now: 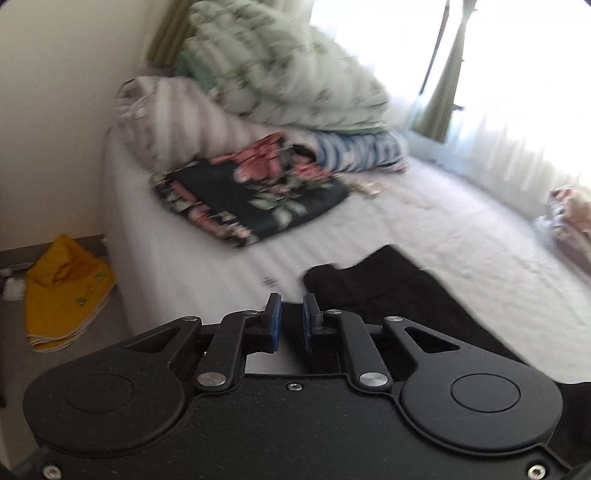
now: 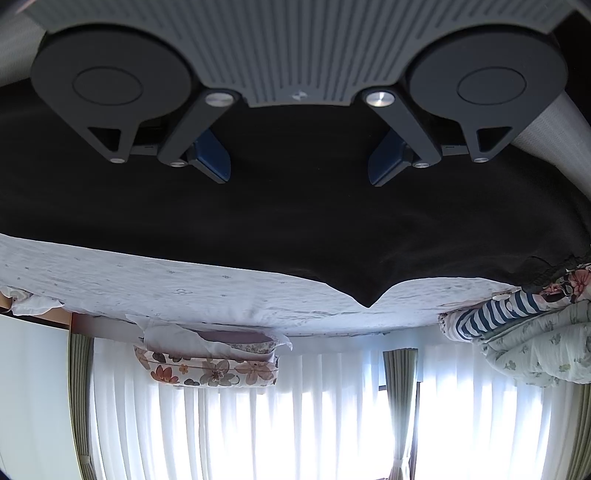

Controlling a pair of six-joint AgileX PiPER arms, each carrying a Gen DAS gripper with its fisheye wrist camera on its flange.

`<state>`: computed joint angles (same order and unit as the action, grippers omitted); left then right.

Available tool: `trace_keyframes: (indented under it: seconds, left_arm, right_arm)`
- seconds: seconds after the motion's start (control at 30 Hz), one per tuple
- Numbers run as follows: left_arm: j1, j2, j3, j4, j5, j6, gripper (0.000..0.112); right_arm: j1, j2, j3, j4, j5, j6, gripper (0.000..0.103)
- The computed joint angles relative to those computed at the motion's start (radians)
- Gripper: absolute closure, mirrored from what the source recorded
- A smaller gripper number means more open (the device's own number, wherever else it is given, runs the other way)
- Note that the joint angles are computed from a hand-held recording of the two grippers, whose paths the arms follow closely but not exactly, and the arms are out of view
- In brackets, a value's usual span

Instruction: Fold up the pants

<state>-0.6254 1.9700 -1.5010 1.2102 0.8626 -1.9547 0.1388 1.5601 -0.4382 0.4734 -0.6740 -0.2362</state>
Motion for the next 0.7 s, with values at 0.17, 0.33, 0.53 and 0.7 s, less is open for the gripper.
trace_keyframes:
  seconds: [0.17,0.33,0.53,0.7]
  left_arm:
    - [0.041,0.030,-0.054,-0.099,-0.138,0.038,0.073]
    - [0.073,0.102,-0.127,-0.148,-0.113,0.061,0.071]
    - [0.144,0.166,-0.260,-0.279,-0.162,0.195,0.097]
    - [0.091,0.048,-0.142,-0.085,-0.145,0.089,0.101]
  right_arm:
    - [0.001,0.000,0.001,0.001,-0.001,0.002,0.014]
    - [0.008,0.001,0.006,0.008,-0.009,0.001,0.014]
    - [0.006,0.000,0.006,0.007,-0.006,0.001,0.014]
    - [0.012,-0.005,0.000,0.026,0.007,-0.014,0.014]
